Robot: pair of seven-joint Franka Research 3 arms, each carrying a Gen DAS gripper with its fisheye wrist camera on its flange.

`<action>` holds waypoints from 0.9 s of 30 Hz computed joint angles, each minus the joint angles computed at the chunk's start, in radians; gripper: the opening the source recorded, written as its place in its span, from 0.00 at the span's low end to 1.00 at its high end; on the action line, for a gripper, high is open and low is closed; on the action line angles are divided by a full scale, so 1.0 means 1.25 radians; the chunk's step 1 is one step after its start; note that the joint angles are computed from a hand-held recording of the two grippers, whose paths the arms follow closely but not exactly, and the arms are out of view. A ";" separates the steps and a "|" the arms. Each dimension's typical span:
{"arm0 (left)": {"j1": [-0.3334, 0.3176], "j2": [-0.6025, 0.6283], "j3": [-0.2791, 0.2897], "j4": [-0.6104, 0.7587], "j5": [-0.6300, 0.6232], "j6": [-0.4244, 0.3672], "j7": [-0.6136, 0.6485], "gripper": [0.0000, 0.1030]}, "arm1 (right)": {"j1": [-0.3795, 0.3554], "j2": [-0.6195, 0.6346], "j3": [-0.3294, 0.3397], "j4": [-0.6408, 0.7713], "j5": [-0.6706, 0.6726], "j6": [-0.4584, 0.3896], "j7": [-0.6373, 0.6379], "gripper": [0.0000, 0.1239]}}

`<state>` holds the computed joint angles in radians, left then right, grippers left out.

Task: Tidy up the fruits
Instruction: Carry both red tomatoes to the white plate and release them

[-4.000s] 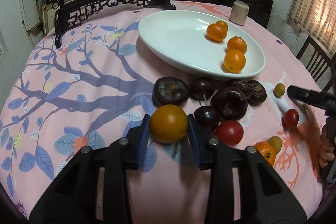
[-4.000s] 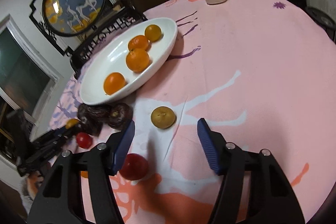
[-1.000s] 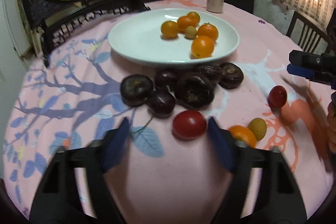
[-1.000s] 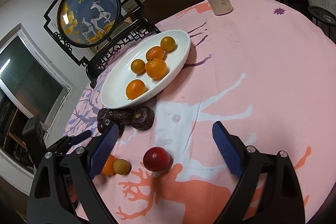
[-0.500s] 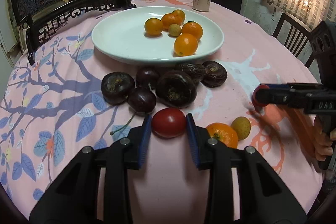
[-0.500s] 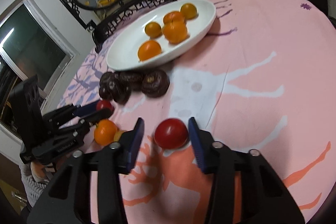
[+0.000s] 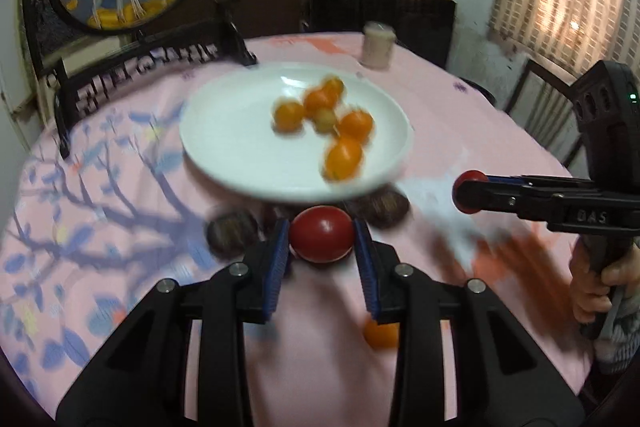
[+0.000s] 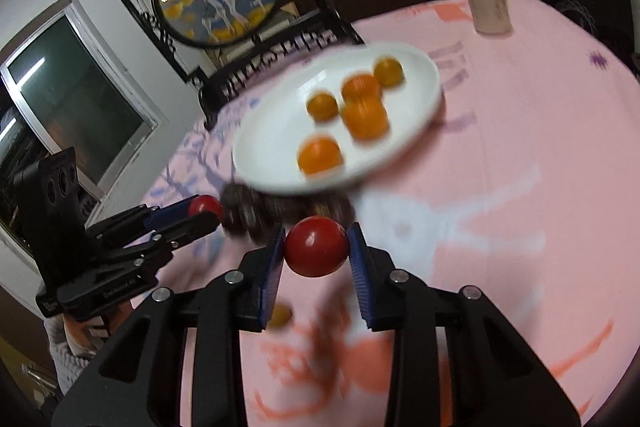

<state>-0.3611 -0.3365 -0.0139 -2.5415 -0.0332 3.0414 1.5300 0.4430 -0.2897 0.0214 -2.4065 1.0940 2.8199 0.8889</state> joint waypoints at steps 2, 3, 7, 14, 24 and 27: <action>-0.013 0.040 0.025 0.054 -0.022 -0.014 0.015 0.32 | -0.005 0.049 0.004 0.068 -0.025 -0.013 0.019 0.27; -0.022 0.064 0.039 0.086 -0.047 -0.025 0.031 0.32 | -0.009 0.075 0.009 0.099 -0.041 -0.021 0.031 0.28; 0.005 0.178 0.034 0.207 -0.127 -0.076 0.063 0.34 | -0.034 0.205 0.040 0.232 -0.133 -0.035 0.125 0.28; 0.052 0.201 -0.003 0.211 -0.283 -0.045 0.146 0.80 | -0.076 0.248 0.072 0.271 -0.004 0.005 0.043 0.51; 0.309 0.086 -0.190 0.057 0.113 0.019 -0.264 0.96 | -0.062 0.123 0.045 0.118 0.100 0.032 -0.001 0.62; 0.333 0.044 -0.216 0.010 0.200 0.006 -0.324 0.96 | -0.058 0.100 0.038 0.080 0.079 0.035 0.048 0.62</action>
<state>0.0555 -0.2817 -0.2844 -2.5294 0.2164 3.0494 1.1251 0.3710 -0.1643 0.0684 -2.3068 1.1927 2.8639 0.9489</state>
